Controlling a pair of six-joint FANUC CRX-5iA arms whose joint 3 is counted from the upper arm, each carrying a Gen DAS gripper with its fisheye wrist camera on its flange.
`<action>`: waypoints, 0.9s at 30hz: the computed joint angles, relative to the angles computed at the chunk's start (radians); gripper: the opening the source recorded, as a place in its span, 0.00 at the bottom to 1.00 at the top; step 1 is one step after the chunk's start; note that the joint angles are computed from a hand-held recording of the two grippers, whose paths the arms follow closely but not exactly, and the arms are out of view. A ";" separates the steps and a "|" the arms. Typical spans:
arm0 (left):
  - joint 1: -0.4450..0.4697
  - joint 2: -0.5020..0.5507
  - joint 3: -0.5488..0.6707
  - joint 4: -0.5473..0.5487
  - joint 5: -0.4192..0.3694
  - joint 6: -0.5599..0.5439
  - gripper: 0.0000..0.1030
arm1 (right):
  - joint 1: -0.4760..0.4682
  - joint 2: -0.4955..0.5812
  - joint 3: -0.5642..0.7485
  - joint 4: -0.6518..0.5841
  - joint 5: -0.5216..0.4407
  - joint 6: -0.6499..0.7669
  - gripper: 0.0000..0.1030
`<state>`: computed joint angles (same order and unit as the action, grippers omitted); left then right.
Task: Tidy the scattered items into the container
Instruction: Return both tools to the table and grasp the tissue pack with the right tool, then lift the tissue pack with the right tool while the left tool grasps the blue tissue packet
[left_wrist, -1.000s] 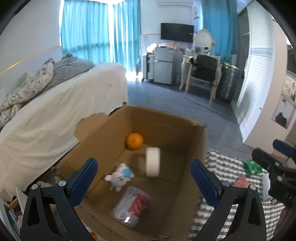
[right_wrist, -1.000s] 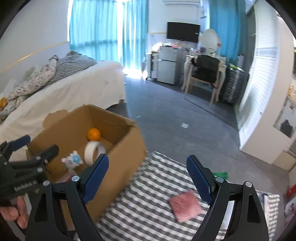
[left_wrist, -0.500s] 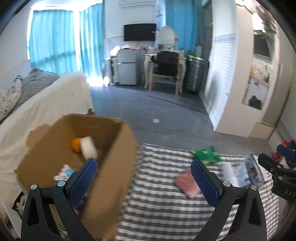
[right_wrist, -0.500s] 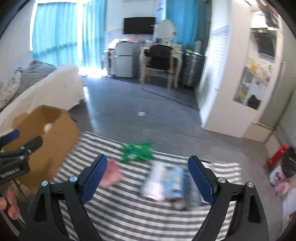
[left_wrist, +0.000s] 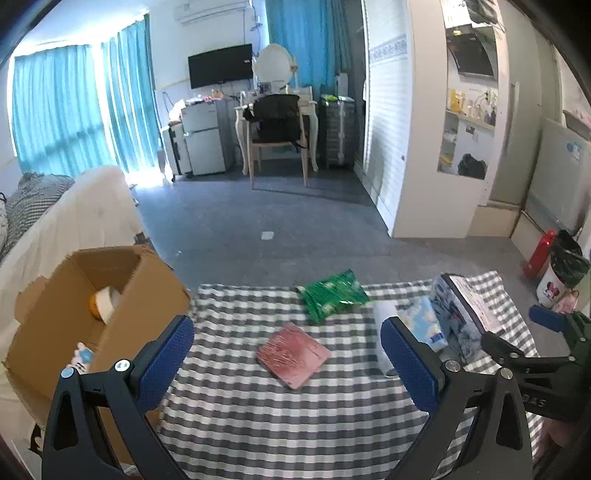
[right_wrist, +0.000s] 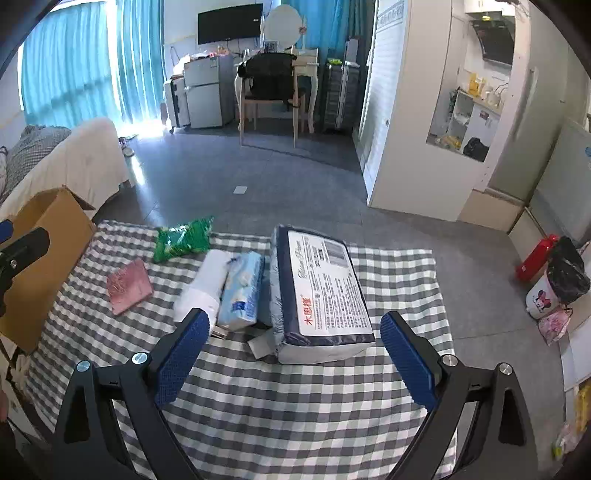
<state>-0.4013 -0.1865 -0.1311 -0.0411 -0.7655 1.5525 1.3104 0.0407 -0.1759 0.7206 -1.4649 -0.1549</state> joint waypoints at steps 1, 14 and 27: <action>-0.007 0.003 -0.001 -0.004 -0.003 0.005 1.00 | -0.009 -0.004 -0.009 -0.008 0.016 0.007 0.92; -0.057 0.094 0.037 -0.041 -0.026 0.041 1.00 | -0.098 -0.003 -0.058 -0.084 0.101 0.055 0.87; -0.097 0.158 0.061 -0.013 -0.015 0.009 1.00 | -0.070 -0.063 -0.116 -0.077 0.082 -0.018 0.22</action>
